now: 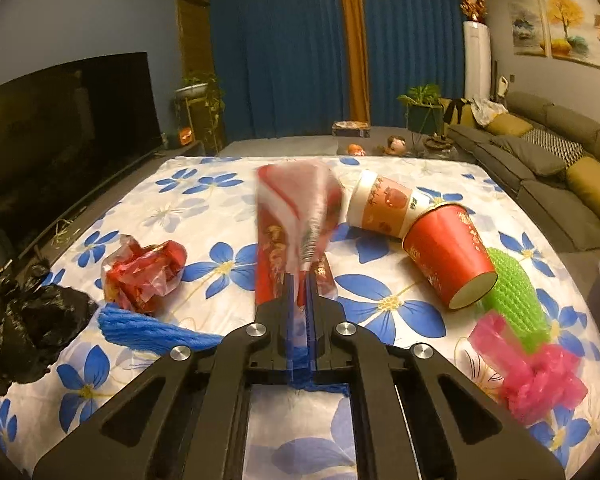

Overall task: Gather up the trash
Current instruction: 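Grasp the black plastic bag with the left tool while the right tool grasps the red-white snack bag, then carry the black bag and snack bag over the grey bin with both tools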

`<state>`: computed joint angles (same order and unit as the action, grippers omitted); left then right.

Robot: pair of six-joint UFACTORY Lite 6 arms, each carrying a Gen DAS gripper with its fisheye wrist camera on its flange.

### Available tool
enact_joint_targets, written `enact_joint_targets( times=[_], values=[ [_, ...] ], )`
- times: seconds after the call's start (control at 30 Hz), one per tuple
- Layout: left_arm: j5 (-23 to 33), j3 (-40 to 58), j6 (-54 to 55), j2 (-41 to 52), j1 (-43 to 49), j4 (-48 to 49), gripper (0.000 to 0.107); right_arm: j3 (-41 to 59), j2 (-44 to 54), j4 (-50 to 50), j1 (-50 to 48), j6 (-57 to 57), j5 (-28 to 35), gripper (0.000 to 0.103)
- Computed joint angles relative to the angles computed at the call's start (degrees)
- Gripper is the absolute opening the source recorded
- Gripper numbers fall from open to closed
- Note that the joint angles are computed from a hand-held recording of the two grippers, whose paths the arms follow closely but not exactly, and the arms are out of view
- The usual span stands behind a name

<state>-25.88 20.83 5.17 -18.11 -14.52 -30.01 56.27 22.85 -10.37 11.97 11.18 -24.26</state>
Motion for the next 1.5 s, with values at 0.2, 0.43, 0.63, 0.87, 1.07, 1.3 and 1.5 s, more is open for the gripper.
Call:
enact_joint_targets(
  times=[0.2, 0.43, 0.63, 0.87, 1.07, 1.3, 1.5],
  values=[
    [0.05, 0.49, 7.12, -1.72, -3.53, -8.27, 0.005, -11.38, -12.57, 1.17, -1.89, -2.11, -5.92, 0.003],
    [-1.83, 0.88, 20.61, -5.35, -11.73, -23.84, 0.005, -23.04, -30.73, -8.47, -9.15, 5.65, -7.71, 0.002],
    [-5.35, 2.99, 27.59, -5.1, -19.17, -32.47, 0.005, -29.68, -41.96, -22.76, -19.09, 17.26, -8.38, 0.002],
    [-9.67, 8.01, 31.5, -0.5, -27.11, -37.61, 0.005, -32.06, -46.51, -36.68, -31.49, 28.71, -11.94, 0.002],
    [-11.35, 14.08, 32.5, 5.68, -31.12, -38.57, 0.005, -31.28, -45.21, -44.19, -40.73, 34.17, -16.72, 0.002],
    [-12.45, 23.75, 33.39, 15.56, -35.17, -39.07, 0.005, -29.59, -41.43, -49.26, -50.37, 36.94, -22.39, 0.002],
    [-12.6, 35.07, 35.71, 25.72, -38.98, -40.13, 0.005, -26.73, -36.98, -51.21, -57.27, 37.19, -25.65, 0.002]
  ],
)
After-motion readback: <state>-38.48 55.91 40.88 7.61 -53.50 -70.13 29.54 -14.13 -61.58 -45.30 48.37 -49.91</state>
